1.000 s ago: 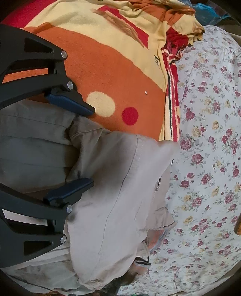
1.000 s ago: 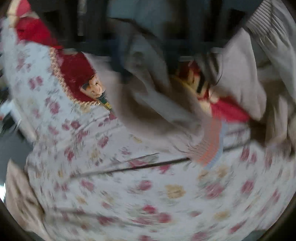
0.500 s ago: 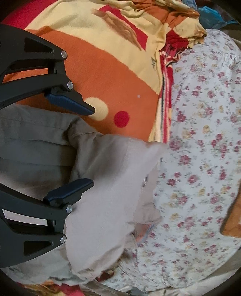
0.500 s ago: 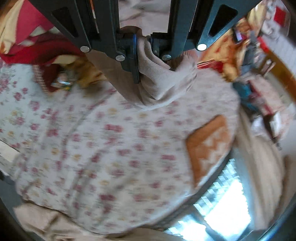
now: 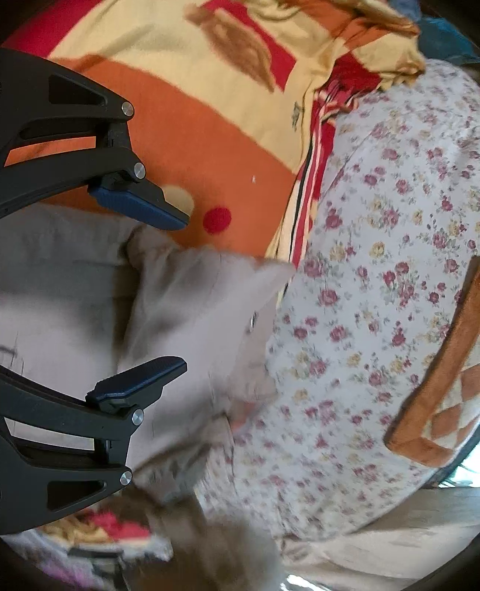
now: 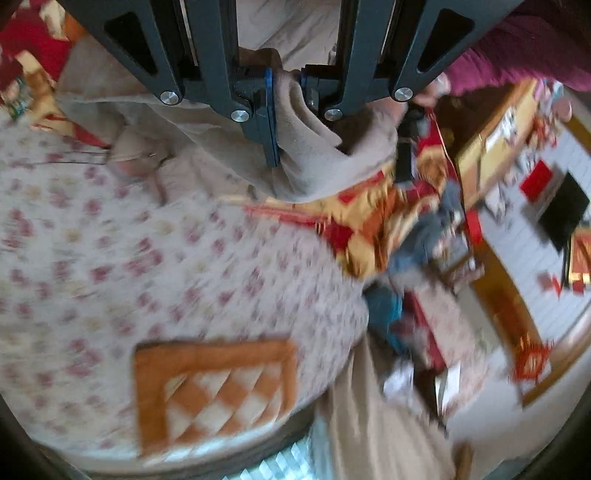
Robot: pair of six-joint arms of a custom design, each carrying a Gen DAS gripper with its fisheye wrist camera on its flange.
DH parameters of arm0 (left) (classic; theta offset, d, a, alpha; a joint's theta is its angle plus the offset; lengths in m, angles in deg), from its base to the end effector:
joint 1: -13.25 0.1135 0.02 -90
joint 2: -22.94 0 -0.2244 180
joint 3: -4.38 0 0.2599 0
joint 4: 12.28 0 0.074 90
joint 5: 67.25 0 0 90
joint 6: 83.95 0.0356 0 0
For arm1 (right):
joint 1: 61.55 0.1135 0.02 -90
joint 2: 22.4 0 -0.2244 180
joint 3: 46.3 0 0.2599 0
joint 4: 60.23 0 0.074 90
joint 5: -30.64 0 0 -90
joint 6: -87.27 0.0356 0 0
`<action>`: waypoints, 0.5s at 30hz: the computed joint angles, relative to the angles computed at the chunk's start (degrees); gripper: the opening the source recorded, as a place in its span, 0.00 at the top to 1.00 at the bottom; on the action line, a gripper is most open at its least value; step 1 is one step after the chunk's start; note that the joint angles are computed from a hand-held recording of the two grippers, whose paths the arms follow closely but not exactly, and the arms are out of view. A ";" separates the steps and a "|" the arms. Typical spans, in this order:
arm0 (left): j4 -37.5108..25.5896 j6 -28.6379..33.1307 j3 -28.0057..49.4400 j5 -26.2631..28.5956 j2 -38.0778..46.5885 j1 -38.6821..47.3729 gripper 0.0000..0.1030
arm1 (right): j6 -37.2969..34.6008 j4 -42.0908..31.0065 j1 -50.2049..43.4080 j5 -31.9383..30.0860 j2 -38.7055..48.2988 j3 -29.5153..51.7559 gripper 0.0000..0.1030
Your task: Fold large clothes
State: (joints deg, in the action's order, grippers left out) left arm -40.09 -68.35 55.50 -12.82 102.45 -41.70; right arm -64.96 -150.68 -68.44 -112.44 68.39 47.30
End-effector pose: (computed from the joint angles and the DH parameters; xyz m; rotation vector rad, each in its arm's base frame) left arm 0.1692 -0.2051 0.1250 -0.6157 2.2520 -0.3193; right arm 0.2880 -0.0061 0.2553 -1.1421 2.1248 0.9640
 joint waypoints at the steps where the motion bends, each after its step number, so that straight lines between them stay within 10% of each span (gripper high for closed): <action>1: 2.04 0.87 -1.19 1.11 -0.87 0.45 0.28 | 7.26 9.00 4.73 3.53 -0.99 -4.36 0.84; 3: 5.70 1.88 -3.16 3.01 -2.08 1.05 0.18 | 18.38 24.27 10.32 11.82 -0.78 -10.33 0.54; 8: 12.96 4.14 -6.28 8.33 -3.74 2.77 0.13 | 34.48 39.02 8.10 14.03 6.65 -14.06 0.50; 15: 13.23 6.38 -2.18 8.41 1.80 1.96 0.13 | 16.60 38.54 -8.89 9.49 -3.89 -28.22 0.47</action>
State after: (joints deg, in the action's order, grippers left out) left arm -26.86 -61.97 53.32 -4.41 104.25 -39.75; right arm -48.36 -112.14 -77.32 -102.95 64.50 19.09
